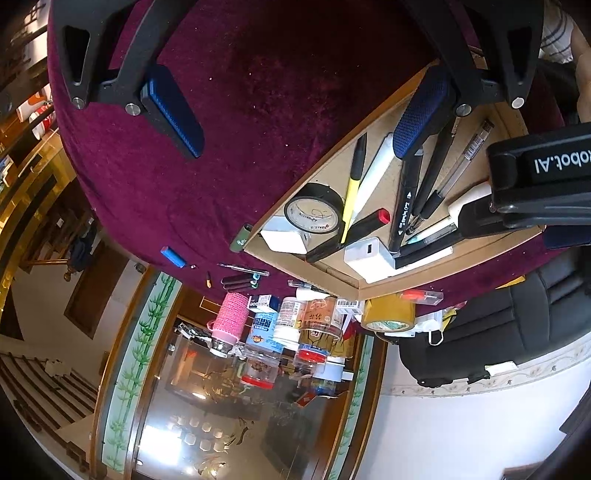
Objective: Organize rigid objects
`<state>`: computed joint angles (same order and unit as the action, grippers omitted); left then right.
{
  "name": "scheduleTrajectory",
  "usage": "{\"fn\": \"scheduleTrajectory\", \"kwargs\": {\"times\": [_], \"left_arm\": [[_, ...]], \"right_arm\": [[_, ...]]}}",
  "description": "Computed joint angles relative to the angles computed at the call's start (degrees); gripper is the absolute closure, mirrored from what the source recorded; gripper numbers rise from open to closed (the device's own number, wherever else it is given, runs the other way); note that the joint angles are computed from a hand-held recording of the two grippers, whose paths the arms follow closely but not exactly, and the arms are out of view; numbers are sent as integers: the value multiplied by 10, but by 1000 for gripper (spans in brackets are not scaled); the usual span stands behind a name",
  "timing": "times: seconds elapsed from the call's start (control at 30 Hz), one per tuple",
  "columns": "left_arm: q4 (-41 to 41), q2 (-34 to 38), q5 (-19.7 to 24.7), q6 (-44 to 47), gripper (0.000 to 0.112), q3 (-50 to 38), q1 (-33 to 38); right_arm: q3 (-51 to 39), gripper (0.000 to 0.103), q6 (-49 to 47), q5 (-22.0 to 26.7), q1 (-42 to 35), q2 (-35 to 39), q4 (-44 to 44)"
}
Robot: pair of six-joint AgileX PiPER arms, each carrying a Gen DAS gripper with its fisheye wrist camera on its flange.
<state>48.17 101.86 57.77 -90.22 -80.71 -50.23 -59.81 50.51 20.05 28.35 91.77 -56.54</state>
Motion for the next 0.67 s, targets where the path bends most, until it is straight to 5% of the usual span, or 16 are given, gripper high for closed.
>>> {"fn": "scheduleTrajectory", "kwargs": {"times": [0.67], "left_arm": [[-28,10,20,25,9,-24,-8]], "right_arm": [[10,0,-24,-11,-4,-18,27]]}}
